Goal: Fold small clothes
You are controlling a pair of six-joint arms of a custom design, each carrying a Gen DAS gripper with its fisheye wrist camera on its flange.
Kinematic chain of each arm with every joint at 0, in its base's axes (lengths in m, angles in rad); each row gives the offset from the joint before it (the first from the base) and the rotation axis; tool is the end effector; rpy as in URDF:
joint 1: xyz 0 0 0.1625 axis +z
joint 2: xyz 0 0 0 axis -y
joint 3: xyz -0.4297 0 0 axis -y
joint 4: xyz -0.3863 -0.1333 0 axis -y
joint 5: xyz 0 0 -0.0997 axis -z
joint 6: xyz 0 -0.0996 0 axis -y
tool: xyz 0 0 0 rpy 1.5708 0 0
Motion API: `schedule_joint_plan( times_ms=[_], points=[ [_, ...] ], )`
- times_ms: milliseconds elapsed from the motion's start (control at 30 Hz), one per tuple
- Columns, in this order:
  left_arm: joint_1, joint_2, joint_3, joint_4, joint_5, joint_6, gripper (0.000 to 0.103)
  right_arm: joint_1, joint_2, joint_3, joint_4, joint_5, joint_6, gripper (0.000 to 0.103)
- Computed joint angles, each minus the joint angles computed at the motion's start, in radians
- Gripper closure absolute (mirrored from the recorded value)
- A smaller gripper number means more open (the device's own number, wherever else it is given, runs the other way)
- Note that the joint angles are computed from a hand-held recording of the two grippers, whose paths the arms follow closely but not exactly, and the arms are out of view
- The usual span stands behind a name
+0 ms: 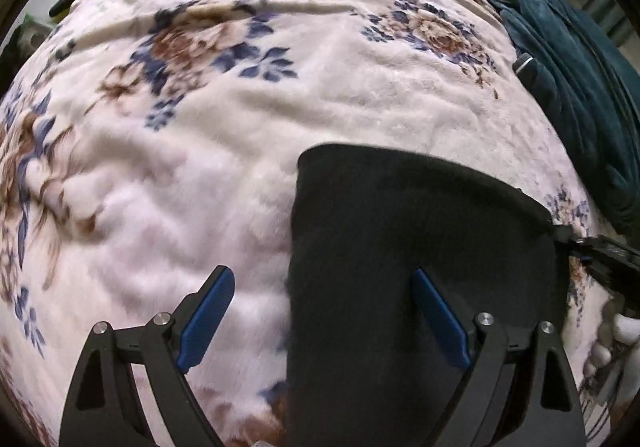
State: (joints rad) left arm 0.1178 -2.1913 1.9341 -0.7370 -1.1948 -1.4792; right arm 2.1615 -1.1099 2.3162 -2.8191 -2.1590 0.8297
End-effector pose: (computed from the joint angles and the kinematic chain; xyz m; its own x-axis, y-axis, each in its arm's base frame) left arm -0.1358 -0.1871 0.4783 -0.8208 -0.0115 -0.5710 0.1653 0.9523 -0.2567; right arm 0.3054 -0.3153 0.1078 -0.8857 0.3124 0.3433 0.1437 0.8878 -0.4373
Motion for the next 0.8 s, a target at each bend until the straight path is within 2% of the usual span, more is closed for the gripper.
schedule_joint_plan(
  times_ms=[100,200,367,400,433,467,533,567,633,667,700,767,800],
  points=[
    [0.047,0.015,0.011,-0.045,0.021,0.059,0.012,0.058,0.002,-0.027,0.028,-0.091,0.025,0.091],
    [0.086,0.030,0.015,-0.070,0.045,0.111,0.011,0.076,0.014,-0.064,0.069,-0.142,0.038,0.092],
    [0.198,0.037,0.030,-0.131,0.046,0.178,0.001,0.036,0.031,-0.088,0.125,-0.164,0.087,0.093],
    [0.209,0.038,0.031,-0.138,0.045,0.178,0.001,0.032,0.043,-0.093,0.150,-0.200,0.114,0.099],
    [0.220,0.032,0.030,-0.149,0.039,0.180,0.001,0.024,0.041,-0.094,0.166,-0.207,0.115,0.099],
    [0.213,0.027,0.024,-0.147,0.031,0.174,0.001,0.001,0.031,-0.083,0.143,-0.172,0.093,0.099],
    [0.187,0.015,0.007,-0.134,0.009,0.159,0.002,-0.070,-0.031,-0.041,0.119,-0.020,0.103,0.098],
    [0.169,0.003,-0.002,-0.138,-0.006,0.152,0.002,-0.083,-0.060,-0.019,0.103,0.021,0.103,0.098],
    [0.095,-0.055,-0.021,-0.143,-0.048,0.098,0.001,-0.073,-0.142,0.020,0.133,0.066,0.098,0.078],
    [0.048,-0.093,-0.027,-0.144,-0.073,0.059,0.001,-0.055,-0.194,0.040,0.175,0.082,0.108,0.048],
    [0.027,-0.111,-0.029,-0.145,-0.089,0.041,0.001,-0.048,-0.229,0.065,0.177,0.103,0.109,0.030],
    [-0.028,-0.159,-0.018,-0.129,-0.137,-0.018,0.001,-0.045,-0.293,0.116,0.199,0.164,0.125,0.029],
    [-0.065,-0.189,-0.005,-0.103,-0.171,-0.061,0.001,-0.048,-0.318,0.138,0.249,0.206,0.152,0.029]
  ],
)
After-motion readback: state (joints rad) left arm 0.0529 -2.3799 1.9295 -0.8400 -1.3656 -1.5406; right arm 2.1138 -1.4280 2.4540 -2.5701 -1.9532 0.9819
